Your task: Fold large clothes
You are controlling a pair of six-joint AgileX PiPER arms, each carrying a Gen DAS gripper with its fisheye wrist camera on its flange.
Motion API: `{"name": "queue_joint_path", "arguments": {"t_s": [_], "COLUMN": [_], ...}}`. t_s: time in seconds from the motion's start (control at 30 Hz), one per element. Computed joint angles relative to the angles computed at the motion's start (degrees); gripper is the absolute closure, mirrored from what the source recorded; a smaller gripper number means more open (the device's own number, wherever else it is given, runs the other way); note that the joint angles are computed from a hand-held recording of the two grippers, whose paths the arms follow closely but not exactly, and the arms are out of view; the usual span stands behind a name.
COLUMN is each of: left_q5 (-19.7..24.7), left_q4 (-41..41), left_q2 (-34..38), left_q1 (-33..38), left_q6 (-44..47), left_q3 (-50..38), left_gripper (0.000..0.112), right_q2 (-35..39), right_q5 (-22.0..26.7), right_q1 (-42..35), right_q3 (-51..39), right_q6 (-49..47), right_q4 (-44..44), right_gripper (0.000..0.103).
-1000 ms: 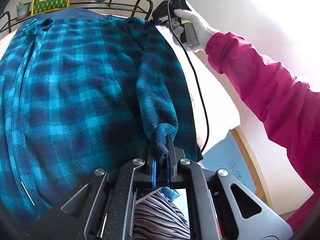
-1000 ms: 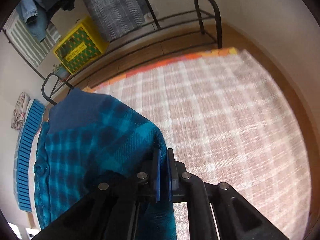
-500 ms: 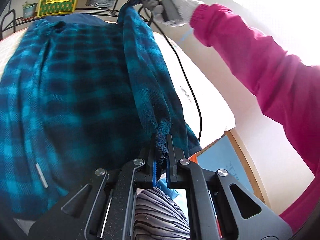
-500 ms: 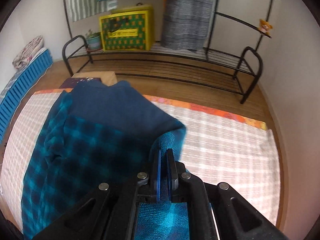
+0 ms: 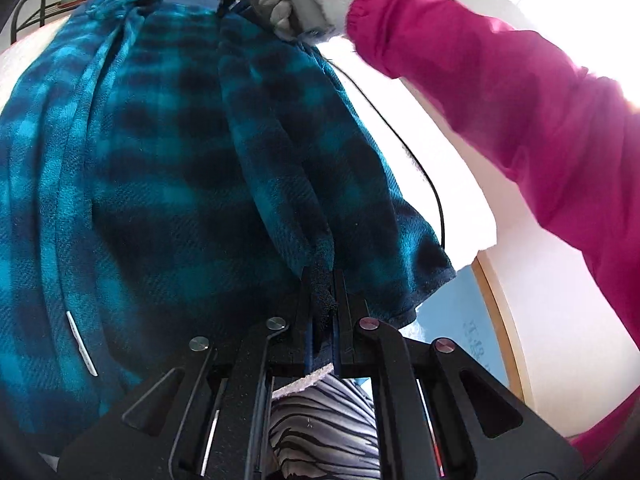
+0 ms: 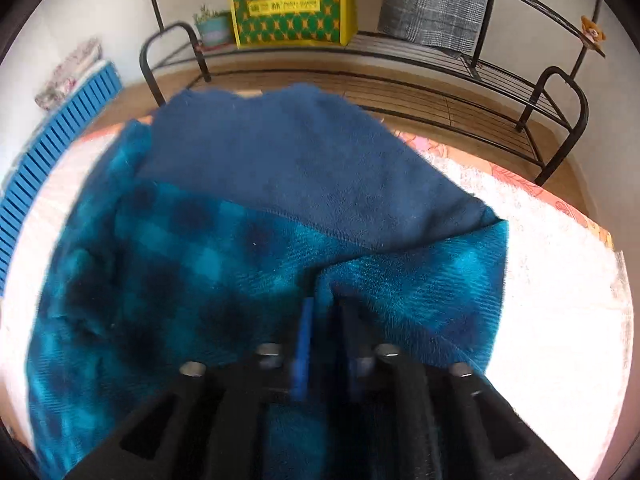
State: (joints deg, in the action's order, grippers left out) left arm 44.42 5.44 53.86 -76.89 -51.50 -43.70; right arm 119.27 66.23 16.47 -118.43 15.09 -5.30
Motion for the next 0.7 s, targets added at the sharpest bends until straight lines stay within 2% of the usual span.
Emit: {"name": "queue_joint_path", "arguments": {"t_s": [0.1, 0.13, 0.17, 0.23, 0.33, 0.47, 0.5, 0.57, 0.63, 0.7], "left_q5": [1.1, 1.5, 2.6, 3.1, 4.6, 6.5, 6.5, 6.3, 8.0, 9.6], "left_q4": [-2.0, -3.9, -5.3, -5.2, -4.0, -5.5, -7.8, -18.1, -27.8, -32.2], "left_q2": [-1.3, -2.2, -2.9, -5.0, -8.0, -11.3, -11.8, -13.0, -12.4, -12.2], "left_q1": [1.2, 2.9, 3.7, 3.7, 2.5, 5.4, 8.0, 16.7, 26.6, 31.7], "left_q6": [2.5, 5.1, 6.6, 5.6, 3.1, 5.5, 7.8, 17.7, 28.2, 33.3], "left_q3": [-0.6, -0.2, -0.6, -0.8, -1.2, -1.2, -0.6, 1.6, 2.8, 3.9], "left_gripper": [0.108, 0.103, 0.091, 0.081, 0.081, 0.081, 0.081, 0.081, 0.081, 0.081], "right_q2": [-8.9, -12.7, -15.2, -22.8, -36.1, -53.5, -56.9, -65.2, -70.8, -73.8], "right_q5": [-2.0, -2.6, -3.4, -2.8, -1.1, 0.5, 0.9, 0.7, -1.4, -3.5], "right_q1": [-2.5, -3.6, -4.3, -6.2, -6.2, -2.8, -1.8, 2.7, 11.0, 18.4], "right_q3": [6.9, 9.7, 11.6, 16.9, 27.5, 44.6, 48.1, 57.4, 65.5, 71.5], "right_q6": [-2.4, -3.4, -4.2, -5.7, -5.8, -0.7, 0.7, 6.9, 16.8, 26.2], "right_q4": [3.8, 5.8, 7.6, 11.2, 10.9, 10.5, 10.5, 10.2, 7.7, 4.3], "right_gripper": [0.076, 0.075, 0.075, 0.075, 0.074, 0.071, 0.071, 0.071, 0.071, 0.071]}}
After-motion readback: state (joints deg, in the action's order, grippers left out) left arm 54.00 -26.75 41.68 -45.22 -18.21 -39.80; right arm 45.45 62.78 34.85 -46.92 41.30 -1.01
